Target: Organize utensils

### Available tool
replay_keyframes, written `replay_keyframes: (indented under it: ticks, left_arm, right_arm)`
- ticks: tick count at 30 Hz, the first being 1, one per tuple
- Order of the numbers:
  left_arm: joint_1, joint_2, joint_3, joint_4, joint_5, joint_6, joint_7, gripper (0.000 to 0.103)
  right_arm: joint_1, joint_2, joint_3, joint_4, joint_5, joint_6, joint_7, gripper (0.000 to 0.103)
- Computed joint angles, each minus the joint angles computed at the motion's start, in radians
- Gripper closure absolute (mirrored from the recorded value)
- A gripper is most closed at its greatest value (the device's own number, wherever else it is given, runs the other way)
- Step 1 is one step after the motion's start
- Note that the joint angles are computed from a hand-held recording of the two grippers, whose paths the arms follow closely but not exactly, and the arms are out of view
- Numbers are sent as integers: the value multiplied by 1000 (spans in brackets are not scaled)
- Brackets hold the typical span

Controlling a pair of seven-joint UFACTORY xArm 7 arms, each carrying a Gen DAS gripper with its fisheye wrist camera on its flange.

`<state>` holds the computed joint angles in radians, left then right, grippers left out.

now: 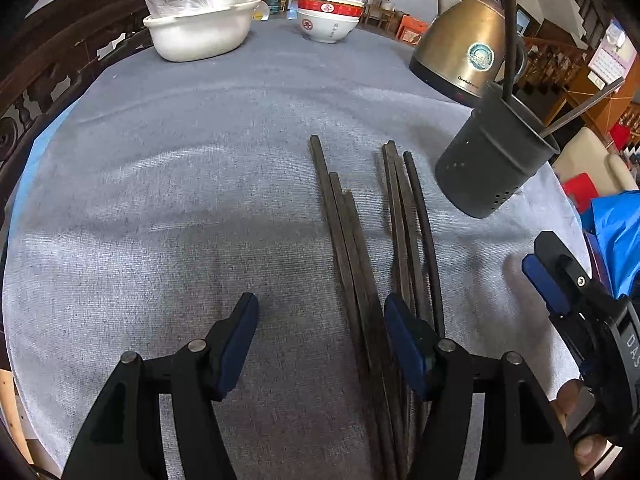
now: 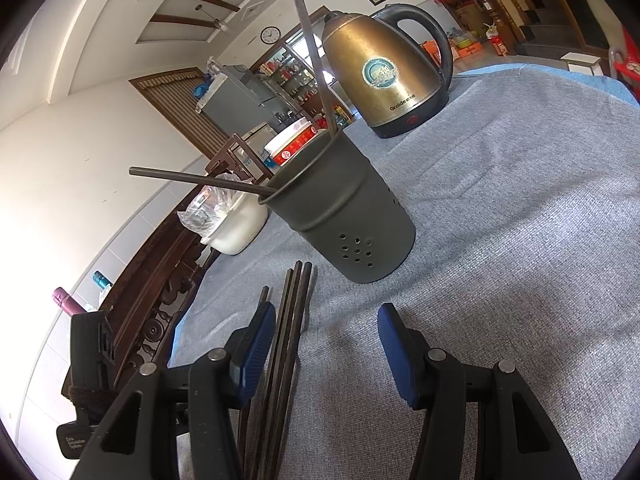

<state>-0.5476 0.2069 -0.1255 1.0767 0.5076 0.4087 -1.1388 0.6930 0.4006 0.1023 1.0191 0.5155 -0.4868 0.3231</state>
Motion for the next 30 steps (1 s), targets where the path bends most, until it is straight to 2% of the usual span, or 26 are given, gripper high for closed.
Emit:
replay_keyframes:
  ticks: [4, 16, 22, 30]
  left_arm:
    - [-2, -14, 6, -15, 33, 20, -9, 37]
    - [29, -68, -7, -95, 75, -19, -18, 33]
    - [67, -81, -16, -114, -8, -83, 18, 33]
    - [86, -66, -9, -83, -55, -58, 1, 34]
  right_arm:
    - [-3, 0, 2, 1, -5, 1, 4, 46]
    - [-7, 1, 2, -1, -13, 0, 11, 46]
    - [-6, 1, 1, -1, -15, 2, 12, 46]
    - [-7, 7, -1, 6, -18, 10, 18, 46]
